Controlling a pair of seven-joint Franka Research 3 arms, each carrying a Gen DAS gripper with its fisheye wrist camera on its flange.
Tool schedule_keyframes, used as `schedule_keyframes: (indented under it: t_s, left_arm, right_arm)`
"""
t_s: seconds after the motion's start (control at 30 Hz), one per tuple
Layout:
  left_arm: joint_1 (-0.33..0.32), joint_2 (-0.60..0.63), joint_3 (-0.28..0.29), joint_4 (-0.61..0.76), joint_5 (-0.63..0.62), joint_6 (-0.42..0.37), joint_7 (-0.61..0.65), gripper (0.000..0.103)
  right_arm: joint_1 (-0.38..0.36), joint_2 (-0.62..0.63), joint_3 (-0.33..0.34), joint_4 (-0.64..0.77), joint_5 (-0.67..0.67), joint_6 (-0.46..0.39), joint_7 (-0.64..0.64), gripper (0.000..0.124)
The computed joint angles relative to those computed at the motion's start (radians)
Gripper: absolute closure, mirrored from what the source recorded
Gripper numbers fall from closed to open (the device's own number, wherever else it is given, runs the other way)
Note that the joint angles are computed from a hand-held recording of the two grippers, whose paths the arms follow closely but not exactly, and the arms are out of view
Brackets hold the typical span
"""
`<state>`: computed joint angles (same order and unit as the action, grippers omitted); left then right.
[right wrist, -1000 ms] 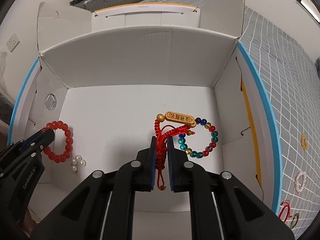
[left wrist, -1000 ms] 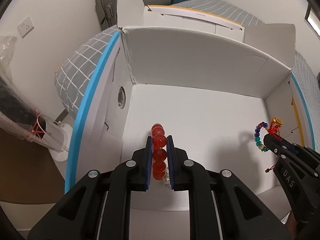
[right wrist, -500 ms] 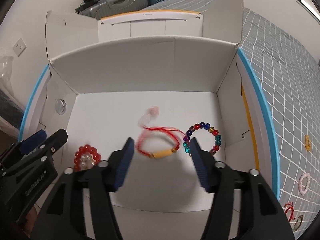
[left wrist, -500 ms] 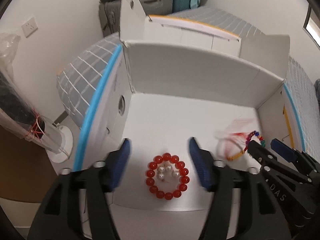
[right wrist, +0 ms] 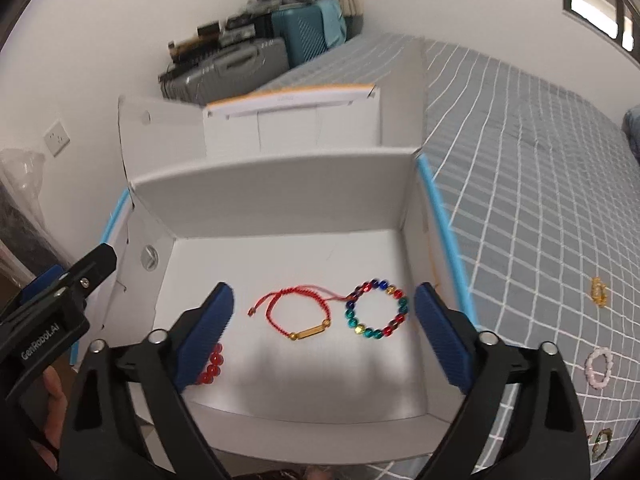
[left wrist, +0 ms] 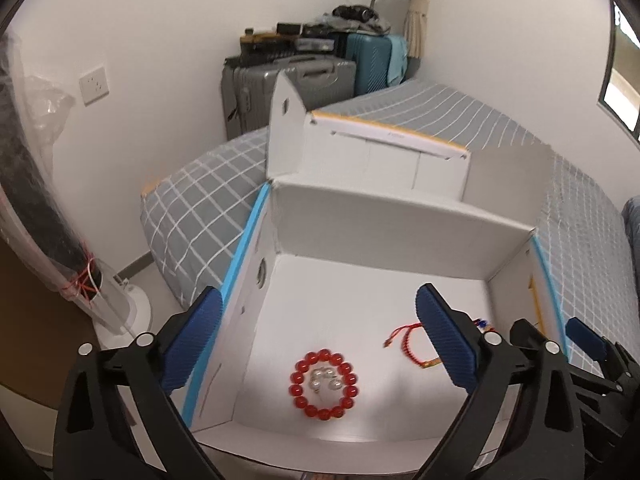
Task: Organize jewelry
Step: 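Move both tools back over the remaining bracelets on the bed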
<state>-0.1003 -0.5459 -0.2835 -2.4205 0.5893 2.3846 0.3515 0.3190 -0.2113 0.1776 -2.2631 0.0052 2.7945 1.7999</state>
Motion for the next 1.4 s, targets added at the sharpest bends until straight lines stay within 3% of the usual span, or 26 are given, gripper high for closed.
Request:
schedule_keyframes:
  t_s: [0.17,0.43,0.7,1.0,1.4]
  left_arm:
    - [-0.005,0.030,-0.036,0.049,0.036,-0.007,-0.025,0.006]
    - [-0.055,0.143,-0.085,0.173,0.096,-0.020,-0.023,0.006]
    - [-0.139,0.306,-0.108,0.331,0.160,-0.048,0.005,0.006]
    - [-0.288,0.517,-0.109,0.531,0.242,-0.098,0.016,0.006]
    - [-0.464,0.786,-0.035,0.759,0.205,-0.032,0.110,0.006]
  right_arm:
    - [-0.051,-0.077,0.000,-0.060,-0.043,0.052,0.041,0.028]
    - [-0.153,-0.189,-0.004,-0.131,-0.068,0.061,0.034,0.028]
    - [-0.355,-0.286,0.048,-0.215,-0.175,0.109,0.080,0.028]
    - [-0.475,-0.361,-0.027,-0.320,-0.145,0.139,0.001,0.028]
    - [-0.585,-0.389,-0.164,-0.473,-0.053,0.113,-0.188,0.028]
